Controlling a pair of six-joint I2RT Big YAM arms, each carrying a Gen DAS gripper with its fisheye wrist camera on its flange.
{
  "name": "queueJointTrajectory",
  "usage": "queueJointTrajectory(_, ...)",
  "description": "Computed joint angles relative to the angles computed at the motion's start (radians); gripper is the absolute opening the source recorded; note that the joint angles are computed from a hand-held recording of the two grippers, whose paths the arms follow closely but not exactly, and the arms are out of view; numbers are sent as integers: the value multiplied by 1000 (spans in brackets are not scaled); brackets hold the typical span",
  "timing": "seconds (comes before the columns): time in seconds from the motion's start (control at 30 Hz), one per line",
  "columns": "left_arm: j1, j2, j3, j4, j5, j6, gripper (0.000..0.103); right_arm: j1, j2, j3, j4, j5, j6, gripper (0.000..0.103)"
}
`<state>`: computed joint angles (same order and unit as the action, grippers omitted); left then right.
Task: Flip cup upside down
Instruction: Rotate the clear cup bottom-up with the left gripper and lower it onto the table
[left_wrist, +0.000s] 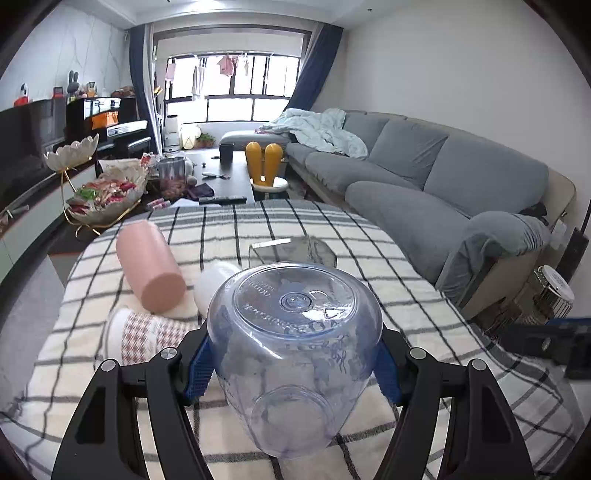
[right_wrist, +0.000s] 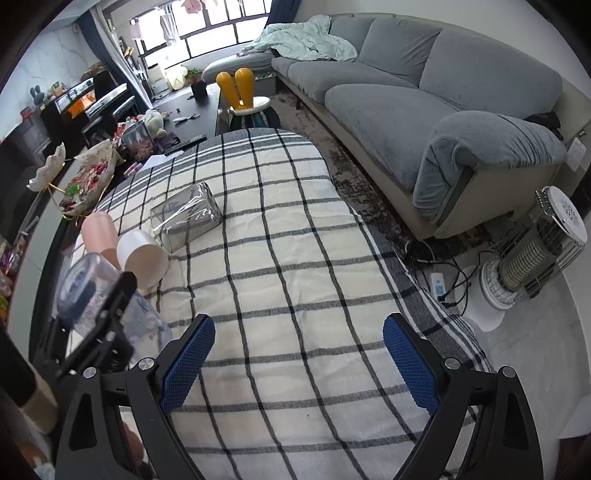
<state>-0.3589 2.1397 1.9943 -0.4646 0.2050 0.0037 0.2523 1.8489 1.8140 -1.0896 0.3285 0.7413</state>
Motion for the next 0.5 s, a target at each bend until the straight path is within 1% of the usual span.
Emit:
queueJointTrajectory(0.1, -7, -7, -33, 14, -27, 12, 71, 3, 4, 6, -7, -8, -3, 93)
queueJointTrajectory(0.13, -8, -16, -57, 42, -28, 12, 71, 3, 4, 6, -8, -12, -4, 93)
queueJointTrajectory(0.2, -14, -31, -90, 70, -43, 39, 72, 3, 6, 8, -13, -20, -6, 93)
queueJointTrajectory(0.23, -16, -34, -91, 63, -48, 48, 72, 3, 5, 8, -15, -22, -6, 93)
queueJointTrajectory(0.33, -14, -42, -101, 47, -47, 39, 72, 2, 2, 9, -17, -22, -2, 93)
queueJointTrajectory(0.5, -14, -56, -120, 39, -47, 41, 73, 3, 3, 14, -19, -26, -3, 93)
